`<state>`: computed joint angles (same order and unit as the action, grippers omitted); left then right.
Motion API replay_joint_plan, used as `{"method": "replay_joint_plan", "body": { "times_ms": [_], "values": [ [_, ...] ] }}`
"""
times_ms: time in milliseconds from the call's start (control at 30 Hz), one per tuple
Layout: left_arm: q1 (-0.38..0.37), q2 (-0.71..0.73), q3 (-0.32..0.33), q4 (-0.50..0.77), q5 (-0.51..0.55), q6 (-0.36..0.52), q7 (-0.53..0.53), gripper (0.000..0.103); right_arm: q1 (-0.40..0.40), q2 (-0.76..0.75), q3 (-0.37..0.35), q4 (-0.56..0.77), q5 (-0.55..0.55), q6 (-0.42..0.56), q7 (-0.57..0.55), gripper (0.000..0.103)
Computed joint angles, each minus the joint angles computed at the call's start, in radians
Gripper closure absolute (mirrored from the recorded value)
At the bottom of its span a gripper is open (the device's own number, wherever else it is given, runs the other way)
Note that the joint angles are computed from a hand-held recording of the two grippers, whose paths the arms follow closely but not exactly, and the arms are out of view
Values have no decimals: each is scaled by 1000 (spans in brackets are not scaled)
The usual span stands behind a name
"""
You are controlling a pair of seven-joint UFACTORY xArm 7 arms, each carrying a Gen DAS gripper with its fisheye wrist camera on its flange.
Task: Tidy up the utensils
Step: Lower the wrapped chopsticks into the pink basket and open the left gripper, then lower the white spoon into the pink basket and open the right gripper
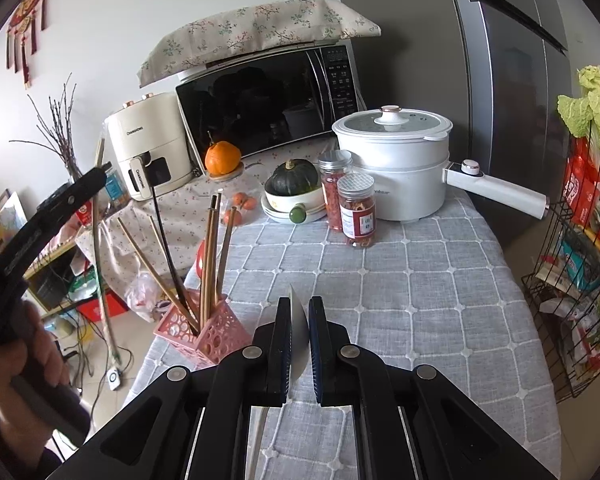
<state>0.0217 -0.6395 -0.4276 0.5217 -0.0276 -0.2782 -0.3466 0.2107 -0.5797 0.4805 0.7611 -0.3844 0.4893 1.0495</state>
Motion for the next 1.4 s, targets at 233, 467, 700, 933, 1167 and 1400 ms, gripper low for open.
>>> {"method": "replay_joint_plan", "body": {
  "times_ms": [233,467,700,933,1167,1400],
  "values": [
    [234,70,-220,35,-96,-110,13,92,-19,28,0,-4,-8,-33,28,95],
    [409,132,-419,65,-224,-159,98,92,-53,52,21,5,-48,-57,78,95],
    [300,114,-316,32,-194,-47,94,91,-96,73,62,29,-127,-79,147,95],
    [-86,31,78,-14,-58,205,92,84,-163,86,122,70,-221,-107,242,95],
    [-240,-109,309,-21,-31,542,104,57,-275,125,242,158,-377,-128,402,95],
    [-271,-159,430,-16,-64,771,218,48,-430,263,456,335,-674,-26,650,95]
  ]
}}
